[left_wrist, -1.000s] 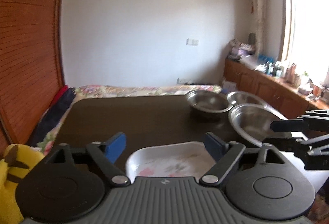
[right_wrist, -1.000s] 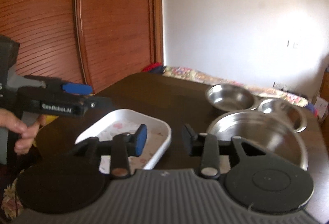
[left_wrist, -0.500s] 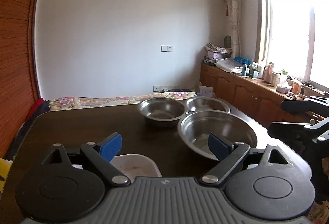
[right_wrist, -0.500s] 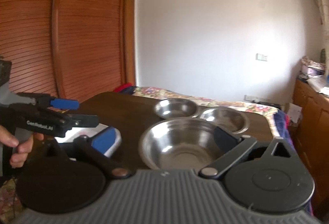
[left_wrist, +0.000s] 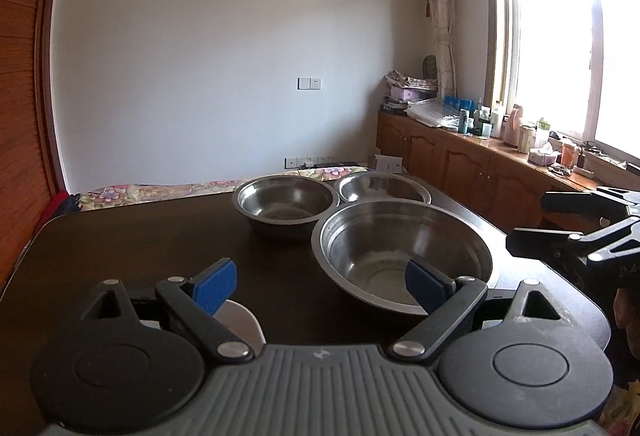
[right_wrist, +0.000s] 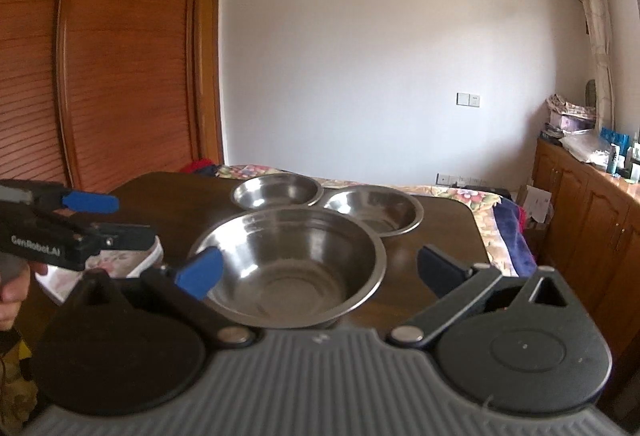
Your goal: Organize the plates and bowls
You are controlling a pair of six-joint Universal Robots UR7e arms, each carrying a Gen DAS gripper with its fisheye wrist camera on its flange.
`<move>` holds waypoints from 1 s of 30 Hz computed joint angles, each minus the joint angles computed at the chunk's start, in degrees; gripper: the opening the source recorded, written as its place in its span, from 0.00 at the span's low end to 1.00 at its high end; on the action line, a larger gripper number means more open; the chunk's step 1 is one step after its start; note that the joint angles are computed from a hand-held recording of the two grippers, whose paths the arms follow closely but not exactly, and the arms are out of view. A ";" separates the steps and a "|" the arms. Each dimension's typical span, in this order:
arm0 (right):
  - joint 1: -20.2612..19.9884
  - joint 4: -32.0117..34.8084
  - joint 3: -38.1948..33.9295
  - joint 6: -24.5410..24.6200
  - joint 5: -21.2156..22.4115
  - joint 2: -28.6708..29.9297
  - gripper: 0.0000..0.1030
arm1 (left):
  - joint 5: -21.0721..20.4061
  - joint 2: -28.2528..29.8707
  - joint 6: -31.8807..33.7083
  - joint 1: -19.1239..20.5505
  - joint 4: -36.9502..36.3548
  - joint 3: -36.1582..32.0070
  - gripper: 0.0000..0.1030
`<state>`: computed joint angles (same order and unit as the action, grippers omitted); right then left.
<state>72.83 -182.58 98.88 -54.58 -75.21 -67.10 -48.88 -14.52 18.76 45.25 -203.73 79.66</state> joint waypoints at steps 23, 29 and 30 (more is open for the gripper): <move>-1.24 13.21 -11.95 1.31 0.47 4.97 1.00 | -1.92 3.08 -1.67 2.62 8.30 -8.32 0.94; -0.94 20.07 -16.81 2.29 -1.52 6.86 0.98 | -2.64 3.69 -4.14 3.92 13.89 -11.26 0.69; -0.87 21.18 -17.47 2.23 -1.70 7.11 0.95 | -2.90 3.81 -4.80 4.21 14.99 -11.88 0.65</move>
